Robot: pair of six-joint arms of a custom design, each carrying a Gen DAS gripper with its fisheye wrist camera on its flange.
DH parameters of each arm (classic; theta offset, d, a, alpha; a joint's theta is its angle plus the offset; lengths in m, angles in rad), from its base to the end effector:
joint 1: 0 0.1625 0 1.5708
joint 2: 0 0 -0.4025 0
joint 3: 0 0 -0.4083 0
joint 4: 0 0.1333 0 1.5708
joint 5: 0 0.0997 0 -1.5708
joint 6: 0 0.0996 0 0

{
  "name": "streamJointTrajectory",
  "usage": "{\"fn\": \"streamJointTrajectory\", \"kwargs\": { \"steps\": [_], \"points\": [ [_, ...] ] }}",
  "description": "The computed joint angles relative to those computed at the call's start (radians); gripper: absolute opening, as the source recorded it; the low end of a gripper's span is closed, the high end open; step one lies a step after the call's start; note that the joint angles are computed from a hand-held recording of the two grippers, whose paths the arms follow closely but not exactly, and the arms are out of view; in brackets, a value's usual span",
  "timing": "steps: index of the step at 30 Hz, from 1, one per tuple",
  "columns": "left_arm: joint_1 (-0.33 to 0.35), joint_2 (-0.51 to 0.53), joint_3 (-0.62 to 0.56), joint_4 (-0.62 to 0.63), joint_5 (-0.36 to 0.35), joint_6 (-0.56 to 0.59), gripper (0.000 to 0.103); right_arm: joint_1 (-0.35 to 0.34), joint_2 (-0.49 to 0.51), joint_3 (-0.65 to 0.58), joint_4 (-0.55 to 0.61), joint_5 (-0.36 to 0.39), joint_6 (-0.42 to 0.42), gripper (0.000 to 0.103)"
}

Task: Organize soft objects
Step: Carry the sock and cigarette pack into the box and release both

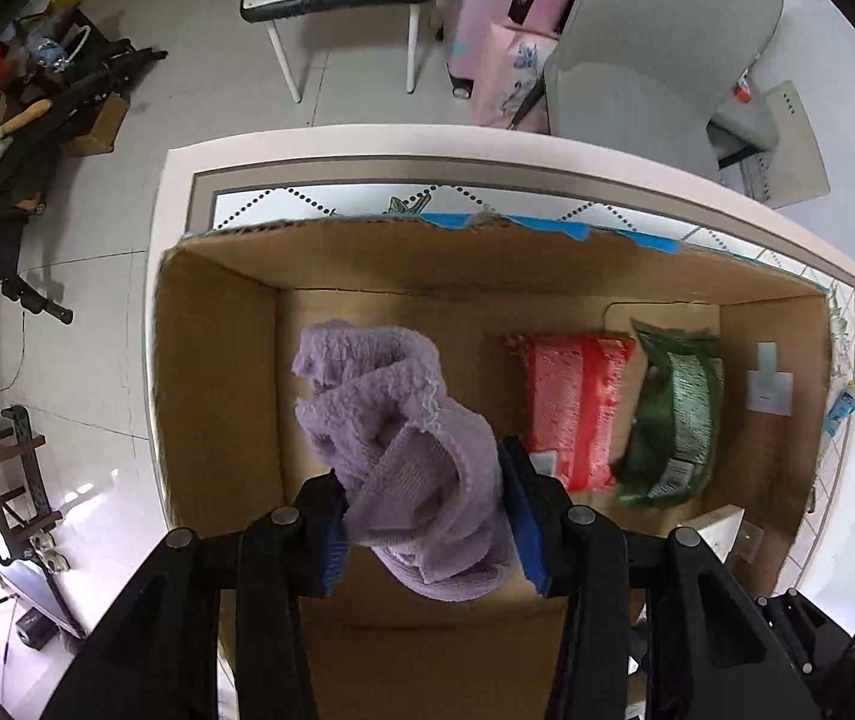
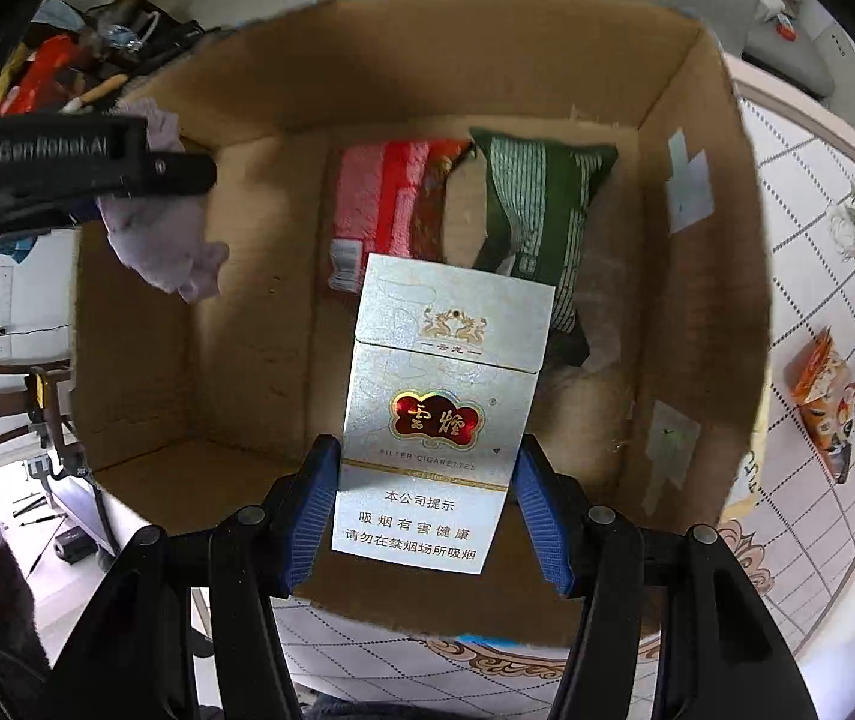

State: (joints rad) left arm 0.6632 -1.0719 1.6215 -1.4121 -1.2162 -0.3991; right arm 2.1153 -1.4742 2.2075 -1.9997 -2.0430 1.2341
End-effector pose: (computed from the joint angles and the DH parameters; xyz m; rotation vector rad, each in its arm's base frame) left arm -0.3346 -0.4744 0.1669 0.7589 2.2870 0.4440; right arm 0.2880 -0.3057 0.1753 -0.7894 -2.4822 0.2348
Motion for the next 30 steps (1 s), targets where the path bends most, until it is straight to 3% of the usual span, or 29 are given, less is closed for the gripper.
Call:
{"fn": "streamJointTrajectory", "kwargs": {
  "steps": [6,9,11,13,17,20,22,30],
  "points": [
    [0.014,0.037,-0.033,0.034,0.019,-0.004,0.046,-0.044,0.004,0.027,-0.020,0.023,-0.035,0.062],
    [0.027,0.050,-0.053,0.059,-0.006,-0.017,0.046,-0.056,0.002,0.037,-0.030,0.043,-0.034,0.062],
    [0.027,0.049,-0.058,0.072,-0.004,-0.013,0.047,-0.055,0.007,0.033,-0.020,0.043,-0.025,0.067],
    [0.022,0.046,-0.057,0.082,0.003,-0.010,0.057,-0.049,0.011,0.027,-0.017,0.033,-0.014,0.078],
    [0.024,0.019,-0.057,0.075,-0.019,-0.014,0.063,-0.037,0.013,0.031,-0.014,0.029,-0.001,0.082],
    [0.016,-0.018,-0.044,0.061,-0.024,-0.013,0.085,-0.013,0.020,0.017,0.014,0.017,0.017,0.086],
    [0.008,-0.040,-0.032,0.058,-0.027,-0.011,0.085,0.004,0.023,0.008,0.029,0.006,0.026,0.092],
    [-0.048,-0.176,0.048,0.066,-0.053,-0.050,0.097,0.085,0.008,-0.025,0.106,-0.049,0.102,0.094]
  ]
}}
